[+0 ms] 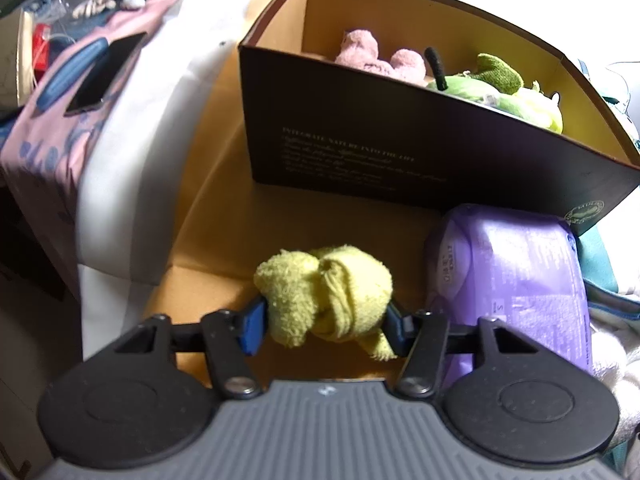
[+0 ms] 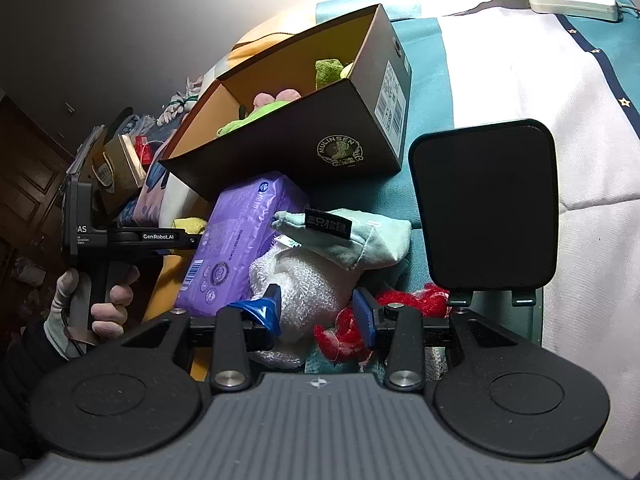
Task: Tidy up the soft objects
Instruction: 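Lift the yellow towel plush with left gripper while right gripper reaches for the white knitted towel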
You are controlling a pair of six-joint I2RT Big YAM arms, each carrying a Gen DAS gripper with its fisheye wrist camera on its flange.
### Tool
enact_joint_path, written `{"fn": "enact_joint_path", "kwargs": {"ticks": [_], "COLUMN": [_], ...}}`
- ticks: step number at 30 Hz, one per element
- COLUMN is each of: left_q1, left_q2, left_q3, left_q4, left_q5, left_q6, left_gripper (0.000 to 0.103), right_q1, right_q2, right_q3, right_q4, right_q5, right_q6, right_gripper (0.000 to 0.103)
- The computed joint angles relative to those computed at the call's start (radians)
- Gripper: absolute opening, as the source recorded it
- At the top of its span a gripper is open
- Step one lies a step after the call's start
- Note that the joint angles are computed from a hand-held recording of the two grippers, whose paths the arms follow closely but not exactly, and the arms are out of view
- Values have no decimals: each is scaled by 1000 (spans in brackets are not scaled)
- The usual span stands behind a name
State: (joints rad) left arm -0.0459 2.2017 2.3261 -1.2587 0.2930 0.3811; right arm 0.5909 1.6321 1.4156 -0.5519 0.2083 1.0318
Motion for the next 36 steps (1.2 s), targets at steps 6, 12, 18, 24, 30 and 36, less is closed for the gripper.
{"fn": "enact_joint_path", "kwargs": {"ticks": [6,12,18,24,30,36], "left_q1": [4,24,47,64,76,85], "left_q2": [-62,-143,-193,-215,-198,-170], "left_q3": [-92,-186,-204,-190,-159,-120], "left_q4": [72,153,161,157,116,69], "left_q5": [9,67,160,247,270,284], "left_q6": [37,78,103,133,180,214], "left_gripper": [48,48,48,48,48,48], "right_q1": [15,42,53,53,69,76], "right_q2": [13,33,75,156,268,311], "right_q3": [27,70,124,231,385,434], "right_q4": [-41,-89,-132,-216,-350,-407], "right_q5": [34,82,135,146,212,250], "right_q6": [10,52,149,190,154,165], "right_gripper": [23,23,24,24,29,27]}}
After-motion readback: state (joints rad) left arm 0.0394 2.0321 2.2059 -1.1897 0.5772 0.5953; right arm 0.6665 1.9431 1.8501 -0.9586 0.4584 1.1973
